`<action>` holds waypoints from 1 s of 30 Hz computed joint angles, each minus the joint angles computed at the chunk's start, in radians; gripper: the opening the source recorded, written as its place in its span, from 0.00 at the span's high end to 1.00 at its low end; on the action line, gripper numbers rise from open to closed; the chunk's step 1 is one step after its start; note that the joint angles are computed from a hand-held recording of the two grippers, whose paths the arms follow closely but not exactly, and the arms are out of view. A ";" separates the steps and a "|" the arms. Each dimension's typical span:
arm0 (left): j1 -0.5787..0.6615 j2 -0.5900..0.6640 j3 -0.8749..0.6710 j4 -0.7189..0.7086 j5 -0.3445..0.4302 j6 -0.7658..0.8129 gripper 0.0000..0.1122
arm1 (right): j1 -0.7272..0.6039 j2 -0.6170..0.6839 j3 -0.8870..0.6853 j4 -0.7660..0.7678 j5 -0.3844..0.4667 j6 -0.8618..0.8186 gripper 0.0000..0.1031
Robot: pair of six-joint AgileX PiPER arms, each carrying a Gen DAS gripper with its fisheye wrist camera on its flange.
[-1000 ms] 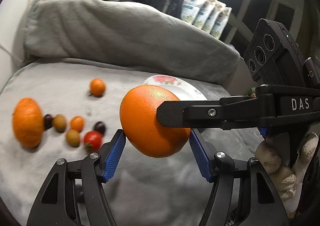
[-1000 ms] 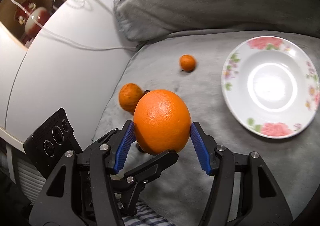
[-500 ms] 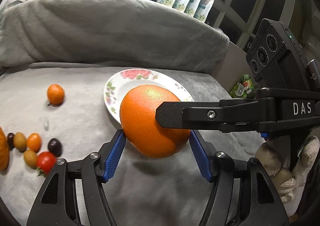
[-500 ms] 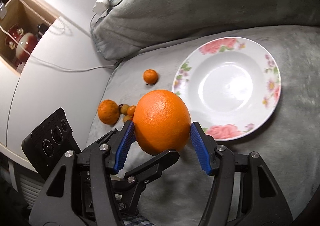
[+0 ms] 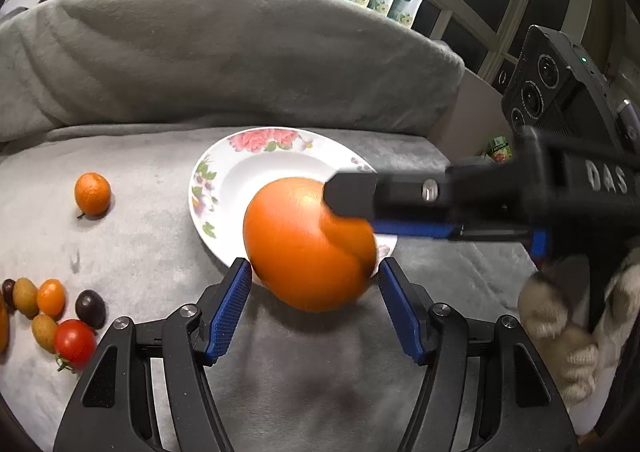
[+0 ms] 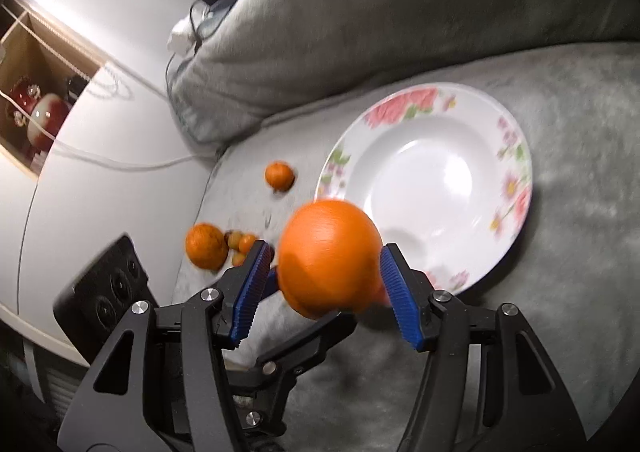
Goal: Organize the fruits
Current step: 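Lift the orange with the right gripper and carry it over the plate, then open the right gripper to release the orange onto the plate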
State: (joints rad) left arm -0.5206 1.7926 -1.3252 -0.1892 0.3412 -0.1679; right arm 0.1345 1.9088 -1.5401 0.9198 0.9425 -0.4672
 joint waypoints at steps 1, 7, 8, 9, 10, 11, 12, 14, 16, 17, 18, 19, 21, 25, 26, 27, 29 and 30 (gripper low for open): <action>-0.002 -0.003 -0.001 -0.001 0.000 0.004 0.42 | -0.005 -0.007 0.000 -0.003 -0.009 -0.001 0.41; -0.015 -0.040 0.025 0.063 -0.018 -0.042 0.42 | -0.040 -0.042 0.017 -0.003 -0.046 -0.012 0.41; -0.012 -0.047 0.035 0.047 -0.022 -0.029 0.42 | -0.042 -0.053 0.027 -0.007 -0.058 -0.016 0.41; -0.009 -0.055 0.044 0.033 -0.024 -0.019 0.42 | -0.044 -0.064 0.038 -0.011 -0.073 -0.020 0.41; -0.004 -0.064 0.055 0.017 -0.028 -0.010 0.42 | -0.044 -0.074 0.046 -0.018 -0.086 -0.021 0.41; -0.001 -0.071 0.063 0.000 -0.030 0.003 0.42 | -0.042 -0.085 0.057 -0.029 -0.103 -0.019 0.41; 0.005 -0.081 0.076 -0.031 -0.035 0.030 0.42 | -0.041 -0.090 0.061 -0.038 -0.112 -0.016 0.41; 0.008 -0.105 0.104 -0.040 -0.052 0.042 0.42 | -0.040 -0.103 0.075 -0.058 -0.136 -0.012 0.41; 0.001 -0.126 0.127 0.041 -0.079 -0.033 0.42 | -0.036 -0.115 0.089 -0.072 -0.156 -0.012 0.40; 0.001 -0.145 0.153 0.072 -0.107 -0.065 0.42 | -0.031 -0.122 0.097 -0.084 -0.169 -0.012 0.41; 0.005 -0.164 0.181 0.082 -0.138 -0.078 0.42 | -0.025 -0.128 0.104 -0.096 -0.182 -0.010 0.41; 0.009 -0.177 0.199 0.083 -0.157 -0.082 0.42 | -0.018 -0.134 0.110 -0.107 -0.195 -0.007 0.41; 0.021 -0.203 0.226 0.101 -0.169 -0.104 0.42 | 0.002 -0.145 0.118 -0.128 -0.224 0.001 0.41; 0.052 -0.263 0.288 0.144 -0.176 -0.168 0.41 | 0.036 -0.167 0.137 -0.150 -0.266 -0.006 0.41; 0.059 -0.278 0.304 0.162 -0.178 -0.186 0.41 | 0.045 -0.174 0.143 -0.154 -0.274 -0.014 0.41; 0.063 -0.291 0.317 0.207 -0.176 -0.233 0.41 | 0.059 -0.180 0.144 -0.165 -0.283 -0.018 0.41; 0.081 -0.328 0.351 0.286 -0.164 -0.317 0.41 | 0.091 -0.186 0.140 -0.202 -0.302 -0.006 0.41; 0.091 -0.339 0.361 0.280 -0.155 -0.314 0.41 | 0.108 -0.188 0.137 -0.220 -0.309 -0.004 0.41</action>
